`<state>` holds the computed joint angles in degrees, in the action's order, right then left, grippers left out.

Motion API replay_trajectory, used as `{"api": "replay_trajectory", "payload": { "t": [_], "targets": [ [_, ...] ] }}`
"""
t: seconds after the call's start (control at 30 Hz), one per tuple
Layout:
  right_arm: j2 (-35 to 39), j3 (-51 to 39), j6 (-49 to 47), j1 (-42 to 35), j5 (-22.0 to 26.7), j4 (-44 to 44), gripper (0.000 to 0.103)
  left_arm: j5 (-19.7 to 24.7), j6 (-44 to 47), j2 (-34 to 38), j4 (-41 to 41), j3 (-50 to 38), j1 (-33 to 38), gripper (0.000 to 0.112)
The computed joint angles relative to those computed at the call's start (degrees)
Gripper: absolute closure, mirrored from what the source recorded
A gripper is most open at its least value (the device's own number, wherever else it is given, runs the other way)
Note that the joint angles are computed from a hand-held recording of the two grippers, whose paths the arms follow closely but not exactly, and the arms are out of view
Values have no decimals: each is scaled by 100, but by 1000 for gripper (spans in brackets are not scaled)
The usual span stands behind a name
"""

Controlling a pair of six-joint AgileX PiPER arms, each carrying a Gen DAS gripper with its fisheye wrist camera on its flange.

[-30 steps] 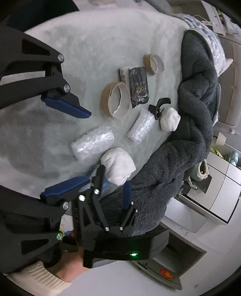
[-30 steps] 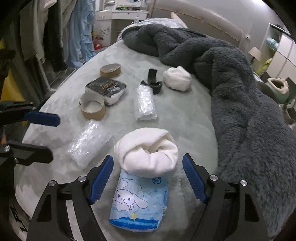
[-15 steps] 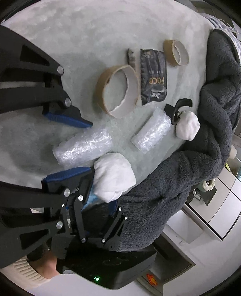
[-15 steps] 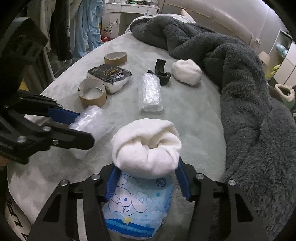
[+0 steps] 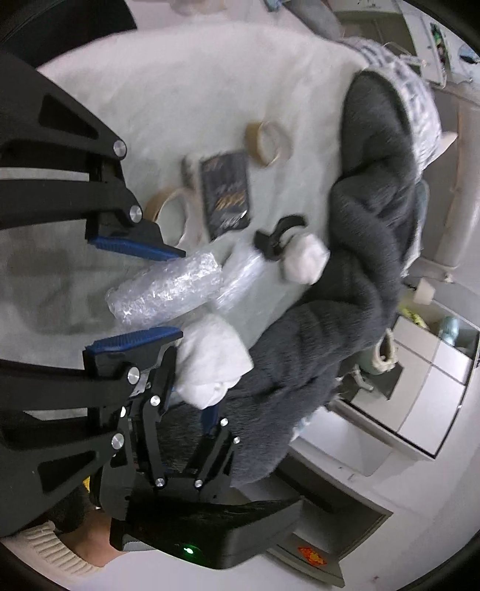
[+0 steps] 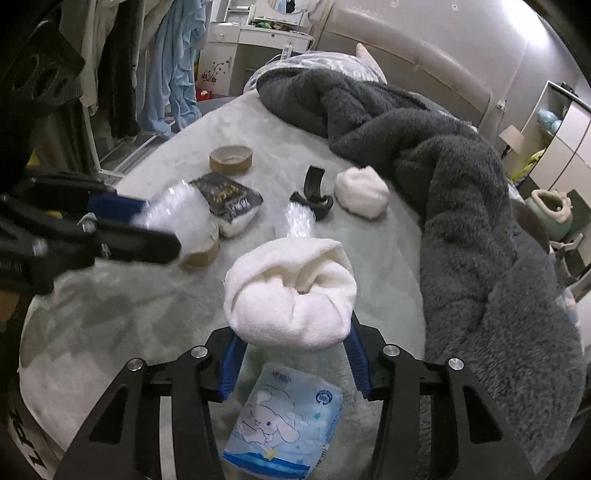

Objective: Collect trash
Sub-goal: 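Grasp the clear bubble-wrap roll with the left gripper while the right gripper holds the towel, then carry both items over the teal wastebasket and open both grippers to drop them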

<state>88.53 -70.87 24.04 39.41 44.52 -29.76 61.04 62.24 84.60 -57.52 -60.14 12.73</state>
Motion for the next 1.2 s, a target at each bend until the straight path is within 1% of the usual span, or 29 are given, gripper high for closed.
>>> {"api": "replay_trajectory", "payload": {
  "t": [0.2,0.37,0.47,0.53,0.67,0.8,0.97,1.2],
  "targets": [
    [137,-395,320,243,197,-236,54,46,223,-100,-47,-200,630,73],
    [319,-808,604,258,44,7,54,-96,377,-140,66,-316,1069,73],
    [473,-1080,810,318,22,82,54,-135,423,-51,160,-433,1354,73],
    [570,-1240,969,336,-76,249,54,-209,426,8,256,-499,1492,73],
    [913,-1682,1300,519,-58,309,54,-393,462,146,566,-613,1726,73],
    [1402,-2367,1397,720,84,402,54,-487,415,412,875,-779,1927,73],
    [2010,-3244,1157,878,229,775,53,-630,412,708,1263,-909,2151,73],
    [2981,-4733,727,1065,745,1186,53,-672,170,1244,1793,-1289,2483,73]
  ]
}}
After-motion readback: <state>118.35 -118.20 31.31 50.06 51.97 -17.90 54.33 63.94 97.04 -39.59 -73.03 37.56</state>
